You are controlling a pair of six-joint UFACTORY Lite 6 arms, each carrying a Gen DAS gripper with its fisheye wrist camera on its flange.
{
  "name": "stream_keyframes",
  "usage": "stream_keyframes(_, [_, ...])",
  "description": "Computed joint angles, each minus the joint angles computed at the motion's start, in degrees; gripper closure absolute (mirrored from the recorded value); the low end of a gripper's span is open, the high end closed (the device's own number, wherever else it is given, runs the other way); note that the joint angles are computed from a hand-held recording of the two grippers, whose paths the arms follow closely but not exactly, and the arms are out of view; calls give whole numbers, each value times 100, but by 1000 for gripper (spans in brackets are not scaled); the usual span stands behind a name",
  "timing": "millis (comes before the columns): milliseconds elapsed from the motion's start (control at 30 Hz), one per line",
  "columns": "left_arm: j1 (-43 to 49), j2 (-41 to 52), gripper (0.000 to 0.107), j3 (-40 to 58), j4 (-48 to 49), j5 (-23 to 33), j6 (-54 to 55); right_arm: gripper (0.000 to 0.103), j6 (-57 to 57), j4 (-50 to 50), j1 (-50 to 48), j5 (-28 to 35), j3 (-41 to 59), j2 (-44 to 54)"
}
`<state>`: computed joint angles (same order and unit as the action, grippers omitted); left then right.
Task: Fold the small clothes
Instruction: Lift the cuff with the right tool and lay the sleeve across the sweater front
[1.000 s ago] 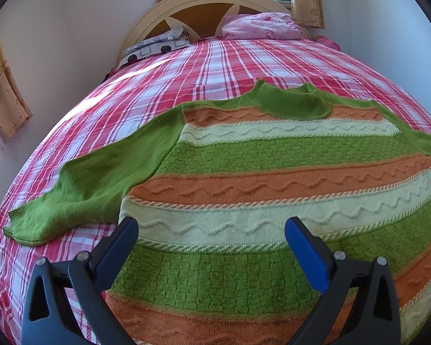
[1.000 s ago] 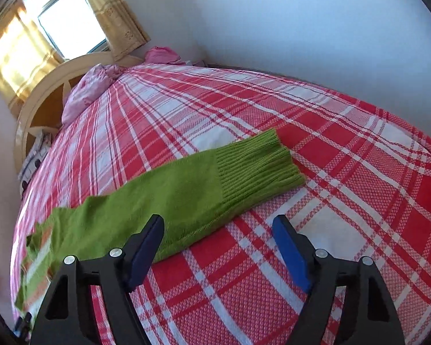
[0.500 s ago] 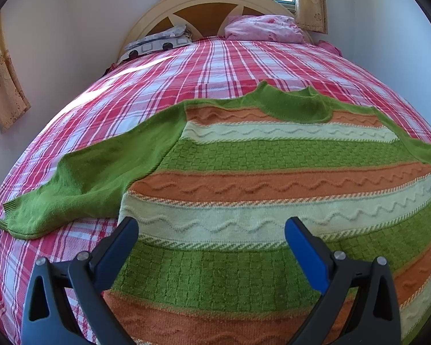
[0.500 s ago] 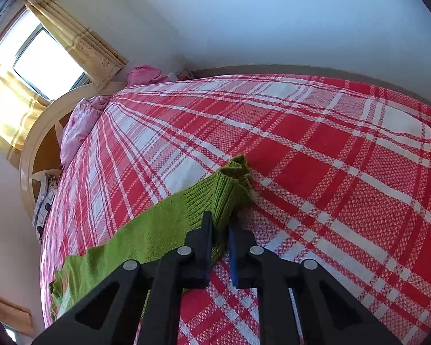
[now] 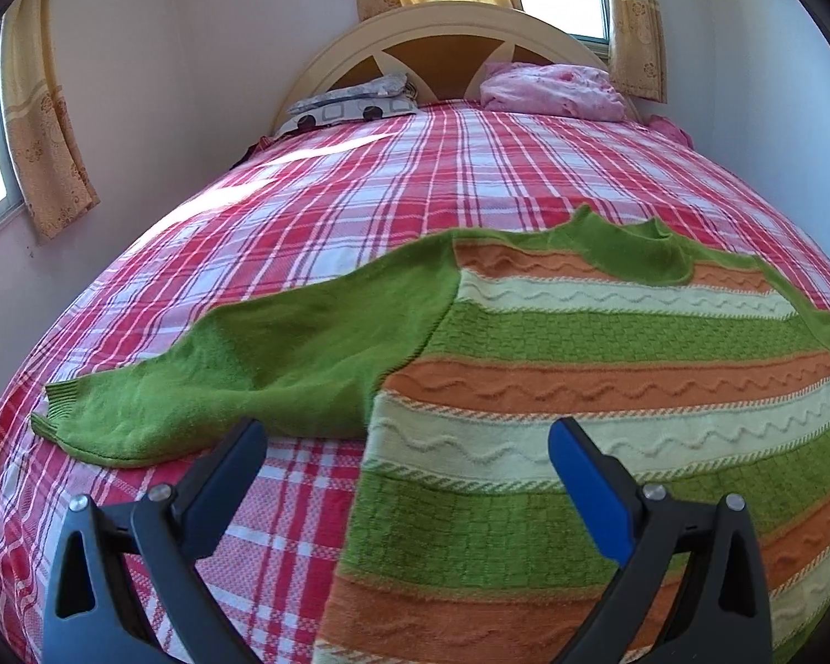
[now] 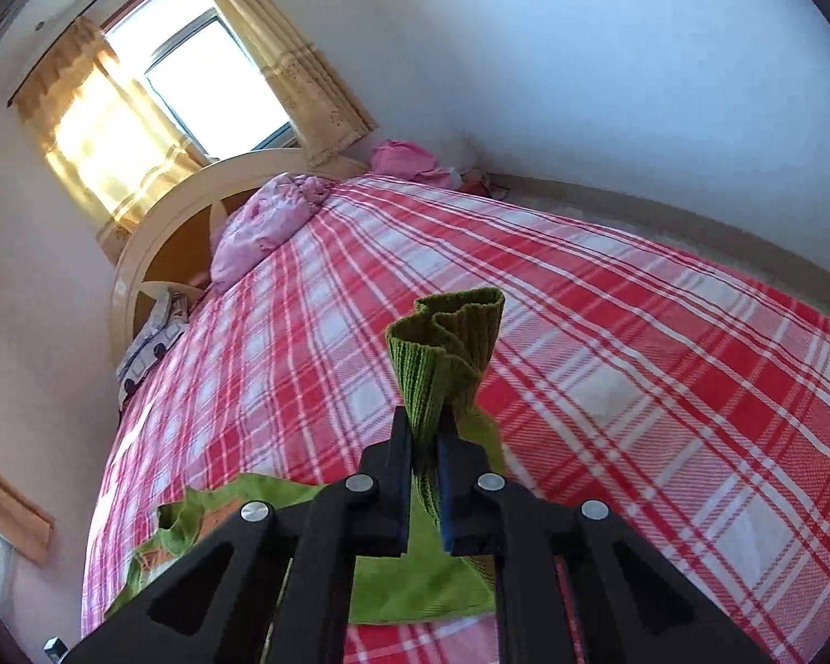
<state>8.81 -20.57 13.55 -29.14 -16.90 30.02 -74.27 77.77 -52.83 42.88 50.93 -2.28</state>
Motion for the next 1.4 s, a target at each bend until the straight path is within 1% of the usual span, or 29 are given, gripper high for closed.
stream_keyframes(167, [796,138,4,-59,1767,-155,-1383,96,776,-333,1109,-282,20,-729])
stream_keyframes(267, [1225,228,4,-136,2973,-256,-2361,96,1348,-614,2014,-706,123,-1059])
stream_keyframes(400, [1532,227,4,-236,4034,-370,-3256,96,2107,-1067,3035,-1130,369,-1273])
stream_keyframes(533, [1550,88,4,-321,4227,-403,-3415,96,3079,-1783,4194,-1733,739,-1249])
stream_keyframes(700, [1538,134,4,-346,4265,-477,-3410,96,4561,-3006,5538,-2358,1334,-853])
stream_keyframes(800, [1535,151,4,-349,4223,-494,-3374,96,5401,-3751,6255,-2641,1667,-506])
stream_keyframes(933, [1644,185,4,-348,4477,-530,-3591,96,6680,-4937,7169,-2982,2113,93])
stream_keyframes(1133, [1752,226,4,-345,4648,-532,-3732,96,7788,-5905,8159,-3313,2712,1165])
stream_keyframes(1300, [1801,266,4,-335,4745,-550,-3829,96,7915,-5912,8778,-3522,3083,2121])
stream_keyframes(1400, [1850,303,4,-322,4836,-558,-3900,96,7409,-5373,9003,-3572,3342,2764])
